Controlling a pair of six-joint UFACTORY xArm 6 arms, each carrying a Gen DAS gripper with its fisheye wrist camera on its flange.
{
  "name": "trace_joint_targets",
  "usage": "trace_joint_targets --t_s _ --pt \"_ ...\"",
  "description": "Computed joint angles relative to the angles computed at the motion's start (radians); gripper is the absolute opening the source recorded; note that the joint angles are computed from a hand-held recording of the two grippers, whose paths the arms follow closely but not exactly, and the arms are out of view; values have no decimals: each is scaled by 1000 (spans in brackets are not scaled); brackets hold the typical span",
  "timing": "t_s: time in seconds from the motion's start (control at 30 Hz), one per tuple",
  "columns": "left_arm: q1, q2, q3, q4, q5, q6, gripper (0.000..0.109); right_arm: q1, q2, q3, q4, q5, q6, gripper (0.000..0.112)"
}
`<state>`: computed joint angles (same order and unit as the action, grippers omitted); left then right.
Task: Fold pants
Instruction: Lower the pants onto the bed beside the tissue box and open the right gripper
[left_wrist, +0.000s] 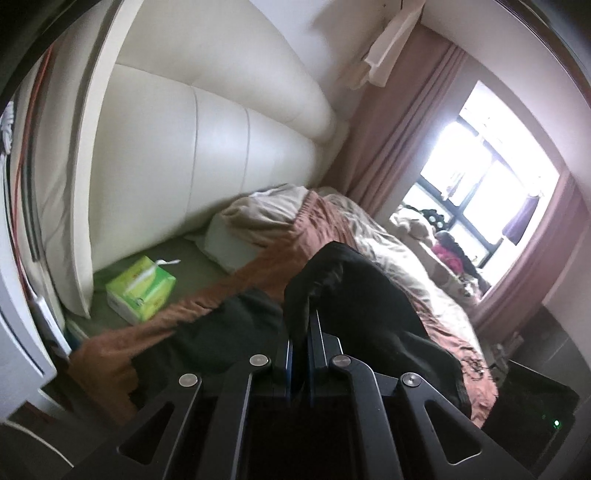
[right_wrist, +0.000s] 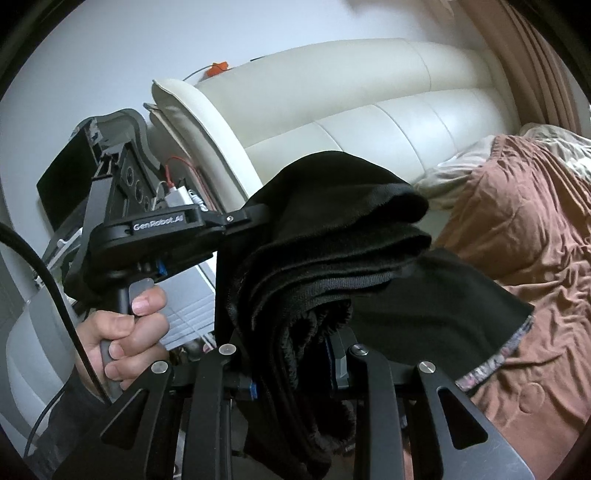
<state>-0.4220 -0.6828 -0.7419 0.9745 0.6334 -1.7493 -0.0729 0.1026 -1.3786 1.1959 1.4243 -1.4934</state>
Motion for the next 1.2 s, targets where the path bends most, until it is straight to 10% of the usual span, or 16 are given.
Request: trace_joint_targets --t_s 0.6,0.93,1.2 --pt "246 450 -196 -292 -251 358 6 126 298 -267 2 -176 193 22" --pt "283 701 -375 -555 -217 593 8 141 518 -530 -56 -173 391 22" --pt "281 547 -246 -451 -118 472 13 120 772 -890 -127 -21 624 45"
